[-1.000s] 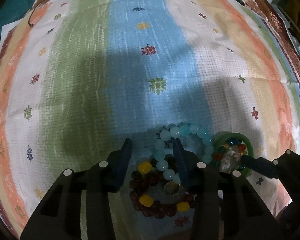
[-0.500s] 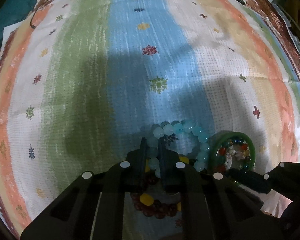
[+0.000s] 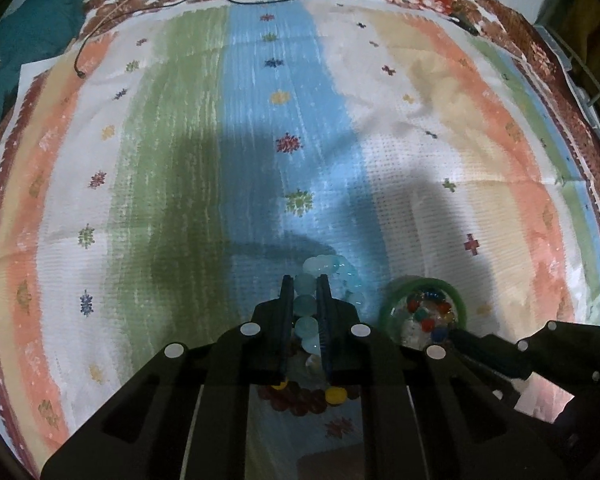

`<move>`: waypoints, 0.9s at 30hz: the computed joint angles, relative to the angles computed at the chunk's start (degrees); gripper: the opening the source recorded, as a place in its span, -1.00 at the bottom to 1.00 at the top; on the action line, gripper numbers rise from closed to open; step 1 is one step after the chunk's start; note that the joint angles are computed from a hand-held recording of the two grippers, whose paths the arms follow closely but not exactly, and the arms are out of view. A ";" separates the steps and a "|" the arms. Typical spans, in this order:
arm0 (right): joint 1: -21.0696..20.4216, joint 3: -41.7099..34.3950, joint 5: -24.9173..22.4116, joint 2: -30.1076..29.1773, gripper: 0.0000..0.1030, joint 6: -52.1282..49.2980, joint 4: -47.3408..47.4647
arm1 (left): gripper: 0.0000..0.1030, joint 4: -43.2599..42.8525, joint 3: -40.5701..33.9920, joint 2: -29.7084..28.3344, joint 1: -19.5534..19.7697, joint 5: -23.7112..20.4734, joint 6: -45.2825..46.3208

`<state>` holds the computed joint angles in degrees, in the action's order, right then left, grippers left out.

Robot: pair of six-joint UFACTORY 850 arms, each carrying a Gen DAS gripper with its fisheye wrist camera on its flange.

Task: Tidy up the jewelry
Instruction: 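Lift both held bracelets and carry them toward the silver tray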

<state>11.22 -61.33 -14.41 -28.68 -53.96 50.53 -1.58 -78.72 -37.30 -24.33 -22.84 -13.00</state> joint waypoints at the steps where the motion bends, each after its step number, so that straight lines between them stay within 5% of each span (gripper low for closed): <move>1: -0.08 0.30 0.24 0.28 -0.80 -0.64 0.83 | -0.79 0.17 0.29 0.38 -0.03 0.21 -0.46; 23: 0.37 8.60 7.37 10.09 -0.80 -19.80 23.62 | -0.79 10.48 11.67 12.13 -1.92 3.31 -10.54; 27: 0.69 9.96 8.71 11.94 -0.80 -14.02 18.30 | -0.79 9.73 13.73 14.56 -2.15 4.47 -9.85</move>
